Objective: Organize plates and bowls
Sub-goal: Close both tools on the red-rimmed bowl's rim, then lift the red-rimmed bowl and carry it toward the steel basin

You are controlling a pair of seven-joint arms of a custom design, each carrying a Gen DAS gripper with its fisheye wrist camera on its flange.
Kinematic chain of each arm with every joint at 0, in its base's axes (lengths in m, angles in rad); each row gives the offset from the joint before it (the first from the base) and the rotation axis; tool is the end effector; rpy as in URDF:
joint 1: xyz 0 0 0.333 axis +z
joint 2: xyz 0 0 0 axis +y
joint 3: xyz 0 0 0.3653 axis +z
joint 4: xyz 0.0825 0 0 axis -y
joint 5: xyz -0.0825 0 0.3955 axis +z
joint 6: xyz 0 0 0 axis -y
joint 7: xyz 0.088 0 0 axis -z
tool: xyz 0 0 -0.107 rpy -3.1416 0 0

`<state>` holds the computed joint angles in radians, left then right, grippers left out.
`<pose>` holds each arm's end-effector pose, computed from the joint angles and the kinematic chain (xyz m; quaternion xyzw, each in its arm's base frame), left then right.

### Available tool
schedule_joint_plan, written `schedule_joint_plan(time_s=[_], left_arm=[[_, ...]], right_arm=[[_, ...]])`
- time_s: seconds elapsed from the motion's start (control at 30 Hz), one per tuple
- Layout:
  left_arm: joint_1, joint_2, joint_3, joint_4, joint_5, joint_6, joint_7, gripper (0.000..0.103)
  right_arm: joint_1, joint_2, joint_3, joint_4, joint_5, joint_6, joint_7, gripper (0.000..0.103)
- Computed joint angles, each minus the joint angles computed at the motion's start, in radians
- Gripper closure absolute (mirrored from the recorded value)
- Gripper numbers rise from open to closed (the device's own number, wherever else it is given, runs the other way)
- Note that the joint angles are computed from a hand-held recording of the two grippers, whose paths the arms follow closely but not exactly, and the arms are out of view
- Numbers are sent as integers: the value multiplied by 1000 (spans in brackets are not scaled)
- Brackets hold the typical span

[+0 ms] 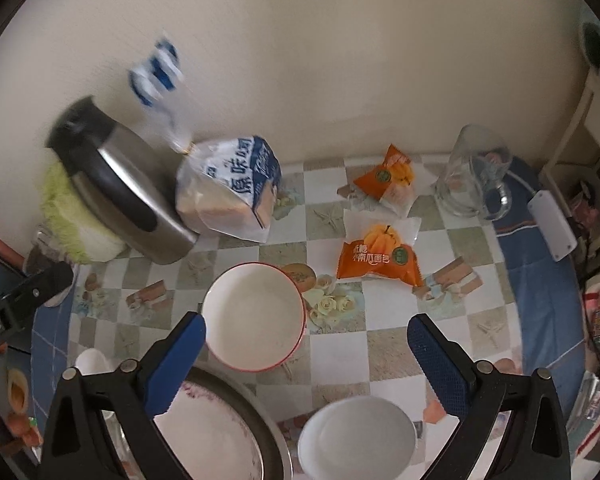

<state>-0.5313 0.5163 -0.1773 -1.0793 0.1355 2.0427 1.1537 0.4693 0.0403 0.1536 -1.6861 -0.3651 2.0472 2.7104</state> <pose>0.6194 -0.4639 0.6281 -0.5850 0.7789 -0.2135 0.0748 0.5148 0.3432 0.6448 -0.5368 0.8114 -0.1537 0.1730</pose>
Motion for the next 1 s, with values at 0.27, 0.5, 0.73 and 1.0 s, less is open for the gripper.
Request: schedule_joint_plan(time_s=[0.27,0.5,0.73,1.0], left_arm=[[-36,135,-16,88,-42,-76,41,45],[-42,204,-19,116,-97,-92,45,58],[-41,258,-27,163,-148,-119,50,69],[-56,278,-25,190,-153,-127,97,91]], right_arm=[[-14,59,-11,-64,96,90,-45,40],[-22,90,-20,-97,125,135,-70,71],[-32,121,-23,-118,172,189,-104,80],[-19,151,-24,-100,160,198,-124,86]])
